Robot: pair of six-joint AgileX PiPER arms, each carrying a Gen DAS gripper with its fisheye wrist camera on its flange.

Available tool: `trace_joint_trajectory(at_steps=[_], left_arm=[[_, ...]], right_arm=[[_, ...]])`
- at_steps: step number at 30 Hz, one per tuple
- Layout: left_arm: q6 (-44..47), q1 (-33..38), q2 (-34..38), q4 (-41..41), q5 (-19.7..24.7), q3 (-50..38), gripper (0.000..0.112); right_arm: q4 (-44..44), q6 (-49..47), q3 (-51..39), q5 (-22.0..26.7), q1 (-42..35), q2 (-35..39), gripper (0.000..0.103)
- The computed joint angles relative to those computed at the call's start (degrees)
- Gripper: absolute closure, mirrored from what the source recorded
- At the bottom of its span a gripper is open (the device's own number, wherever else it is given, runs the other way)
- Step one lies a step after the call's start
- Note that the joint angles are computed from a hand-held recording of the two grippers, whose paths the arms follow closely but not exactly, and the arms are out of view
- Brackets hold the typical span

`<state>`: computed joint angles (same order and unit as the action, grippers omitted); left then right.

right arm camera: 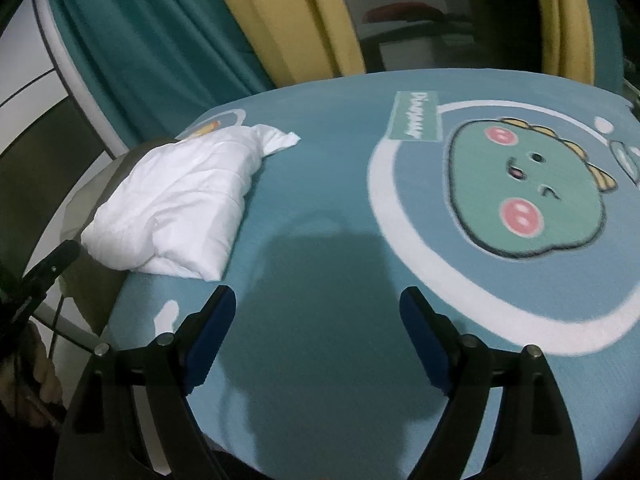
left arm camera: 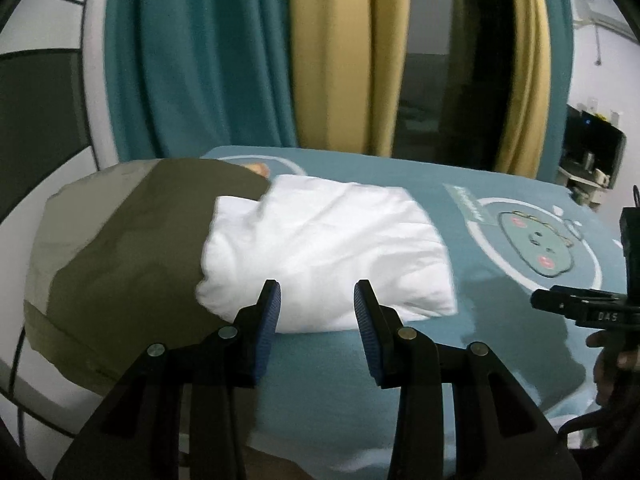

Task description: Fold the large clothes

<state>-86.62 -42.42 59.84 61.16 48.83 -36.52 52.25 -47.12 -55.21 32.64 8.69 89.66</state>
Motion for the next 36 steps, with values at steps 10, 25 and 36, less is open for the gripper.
trace_joint_trajectory(at_steps=[10,25,36], left_arm=[[-10.0,-13.5,7.7,3.3,4.5,-2.8,0.056],[-11.7,-22.4,12.9,8.0,8.2,-10.9,0.04],[-10.7,-28.1,13.0,13.5,15.2,-18.1,0.035]], right_arm=[[0.0,-3.1,8.5,-1.3,-8.2,-9.1,0.011],[-8.8,2.3,12.6,-2.6,-20.3,-23.8,0.004],[-6.3,-1.3,9.9,1.4,-27.6,-32.5,0.003]])
